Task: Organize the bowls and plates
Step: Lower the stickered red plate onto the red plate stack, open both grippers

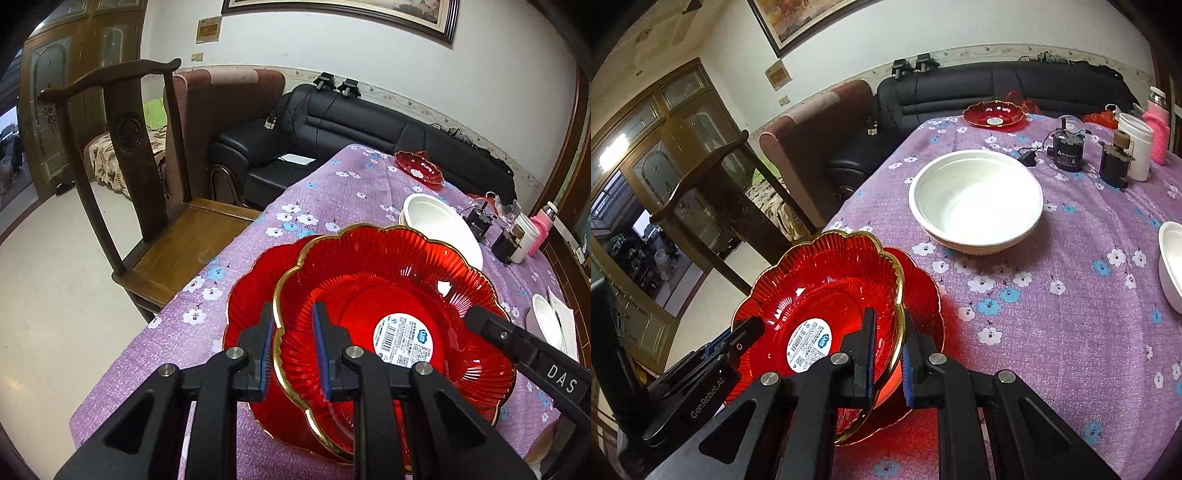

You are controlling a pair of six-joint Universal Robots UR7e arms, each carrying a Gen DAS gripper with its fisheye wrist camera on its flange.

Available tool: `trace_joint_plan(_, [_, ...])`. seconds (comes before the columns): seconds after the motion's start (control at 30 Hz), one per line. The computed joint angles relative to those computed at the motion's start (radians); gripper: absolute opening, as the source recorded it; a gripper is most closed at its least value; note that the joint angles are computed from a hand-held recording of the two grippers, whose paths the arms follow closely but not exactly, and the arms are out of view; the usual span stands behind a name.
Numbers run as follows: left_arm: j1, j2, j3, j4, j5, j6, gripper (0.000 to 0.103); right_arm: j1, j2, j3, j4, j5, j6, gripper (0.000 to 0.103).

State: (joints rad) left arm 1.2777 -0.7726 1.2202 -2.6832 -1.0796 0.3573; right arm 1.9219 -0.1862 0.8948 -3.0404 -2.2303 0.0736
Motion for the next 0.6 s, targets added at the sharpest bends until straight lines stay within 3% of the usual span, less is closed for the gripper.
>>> trace_joint_plan(0.6, [-0.005, 0.055, -0.046, 0.003, 0.07, 0.008, 0.022, -0.017, 0.042, -0.074, 0.093, -0.032, 0.034, 0.014])
